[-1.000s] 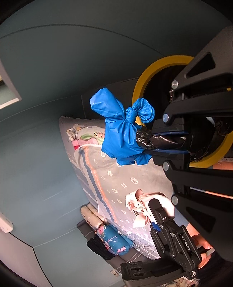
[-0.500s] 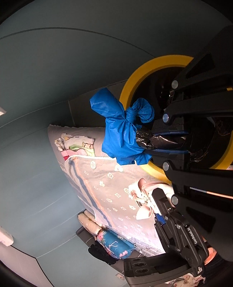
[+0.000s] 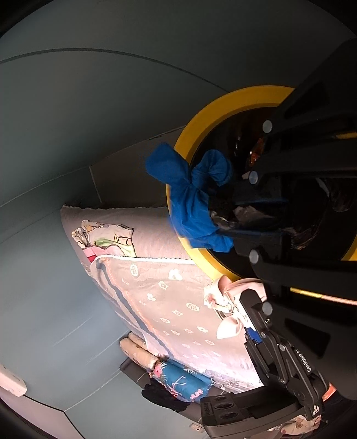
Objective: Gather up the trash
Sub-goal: 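Open both tools to drop the pink cloth and black bag into the bin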
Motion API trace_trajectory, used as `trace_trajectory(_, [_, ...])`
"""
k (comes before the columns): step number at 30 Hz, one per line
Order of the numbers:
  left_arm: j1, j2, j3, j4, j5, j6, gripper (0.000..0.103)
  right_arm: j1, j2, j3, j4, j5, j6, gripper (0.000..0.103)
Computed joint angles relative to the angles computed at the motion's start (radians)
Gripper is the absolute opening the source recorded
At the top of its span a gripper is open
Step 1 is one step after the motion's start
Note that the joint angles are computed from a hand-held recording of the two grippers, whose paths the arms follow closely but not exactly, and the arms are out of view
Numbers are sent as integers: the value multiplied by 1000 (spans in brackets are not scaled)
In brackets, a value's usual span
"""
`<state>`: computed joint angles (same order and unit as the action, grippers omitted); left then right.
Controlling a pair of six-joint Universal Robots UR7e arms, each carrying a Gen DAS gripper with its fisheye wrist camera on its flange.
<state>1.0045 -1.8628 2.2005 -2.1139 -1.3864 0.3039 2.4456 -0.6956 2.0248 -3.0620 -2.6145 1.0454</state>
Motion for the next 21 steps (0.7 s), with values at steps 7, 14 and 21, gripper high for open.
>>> trace_trajectory(7, [25,-9,-36,24,-24,-23,49,24,-7,-1,65,-51,98,38])
trace_trajectory(14, [35,-35,-62,24,-35,0,50,43,-19,-22,150,-67,149,38])
trace_trajectory(21, [71,-59,-100,40,-37,14,50,52,5,-84,175,-55,98,38])
